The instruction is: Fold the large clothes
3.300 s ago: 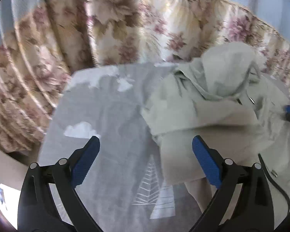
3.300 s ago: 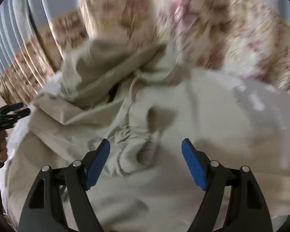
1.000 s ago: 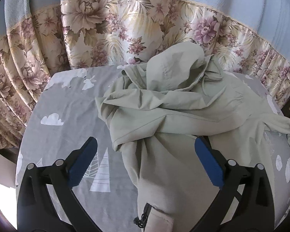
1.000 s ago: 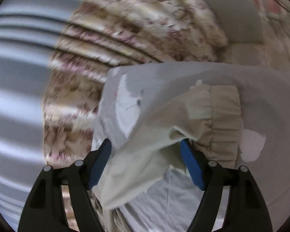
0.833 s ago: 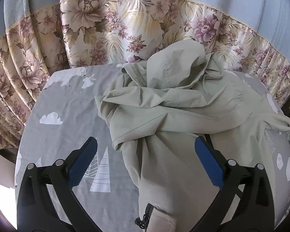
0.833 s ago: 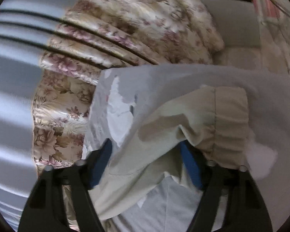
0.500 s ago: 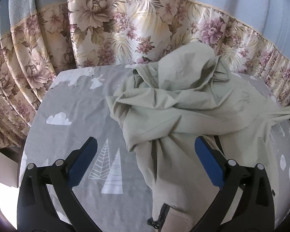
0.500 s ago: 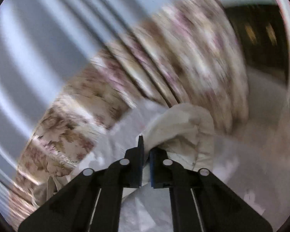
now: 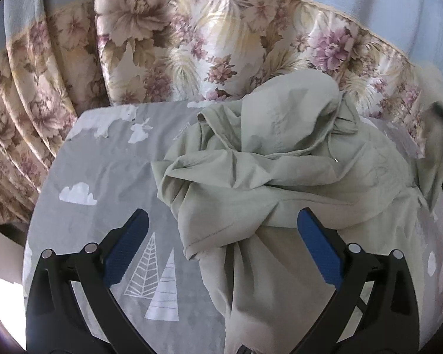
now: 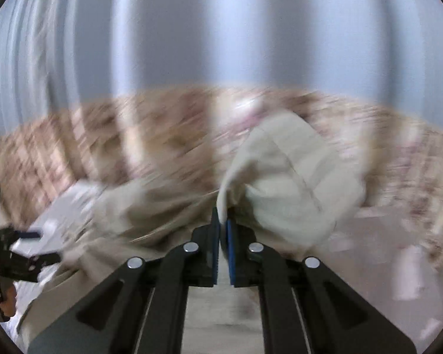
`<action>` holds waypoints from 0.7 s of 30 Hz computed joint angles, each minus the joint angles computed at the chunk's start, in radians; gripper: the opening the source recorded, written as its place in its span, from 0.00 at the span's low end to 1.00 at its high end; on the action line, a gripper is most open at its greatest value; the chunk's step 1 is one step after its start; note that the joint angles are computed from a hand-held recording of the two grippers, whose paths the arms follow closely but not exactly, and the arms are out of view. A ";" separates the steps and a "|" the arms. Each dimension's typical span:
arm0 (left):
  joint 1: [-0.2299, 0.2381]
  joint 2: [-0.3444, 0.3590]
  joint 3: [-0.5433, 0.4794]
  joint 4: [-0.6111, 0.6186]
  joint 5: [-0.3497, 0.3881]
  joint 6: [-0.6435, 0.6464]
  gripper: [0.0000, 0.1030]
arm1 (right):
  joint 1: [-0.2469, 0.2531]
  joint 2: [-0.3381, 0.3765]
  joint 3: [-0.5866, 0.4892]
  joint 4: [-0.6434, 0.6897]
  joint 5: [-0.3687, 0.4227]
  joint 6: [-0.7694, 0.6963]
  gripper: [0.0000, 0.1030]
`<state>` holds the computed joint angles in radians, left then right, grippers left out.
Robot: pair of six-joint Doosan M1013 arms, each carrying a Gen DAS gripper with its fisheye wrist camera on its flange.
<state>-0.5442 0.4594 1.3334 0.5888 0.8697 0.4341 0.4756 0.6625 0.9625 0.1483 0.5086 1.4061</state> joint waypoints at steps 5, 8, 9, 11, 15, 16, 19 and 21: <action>0.015 -0.021 0.028 -0.026 -0.020 -0.048 0.97 | 0.019 0.083 -0.109 0.241 0.373 -0.225 0.44; 0.018 -0.032 0.045 -0.037 -0.034 -0.062 0.97 | -0.009 0.012 -0.001 0.322 0.326 -0.276 0.61; 0.019 -0.031 0.042 -0.048 -0.033 -0.052 0.97 | -0.025 -0.013 0.033 0.361 0.313 -0.307 0.63; 0.015 -0.021 0.025 -0.050 -0.023 -0.037 0.97 | -0.059 -0.054 0.086 0.414 0.289 -0.335 0.68; 0.003 0.027 -0.059 -0.098 -0.030 0.061 0.97 | -0.103 -0.081 0.128 0.275 0.172 -0.199 0.70; 0.001 0.039 -0.081 -0.115 -0.031 0.090 0.97 | -0.117 -0.082 0.135 0.238 0.159 -0.143 0.70; -0.007 0.110 -0.200 -0.189 0.018 0.224 0.97 | -0.165 -0.077 0.152 0.255 0.130 -0.030 0.70; -0.010 0.184 -0.313 -0.230 0.123 0.313 0.96 | -0.188 -0.062 0.146 0.291 0.156 -0.015 0.70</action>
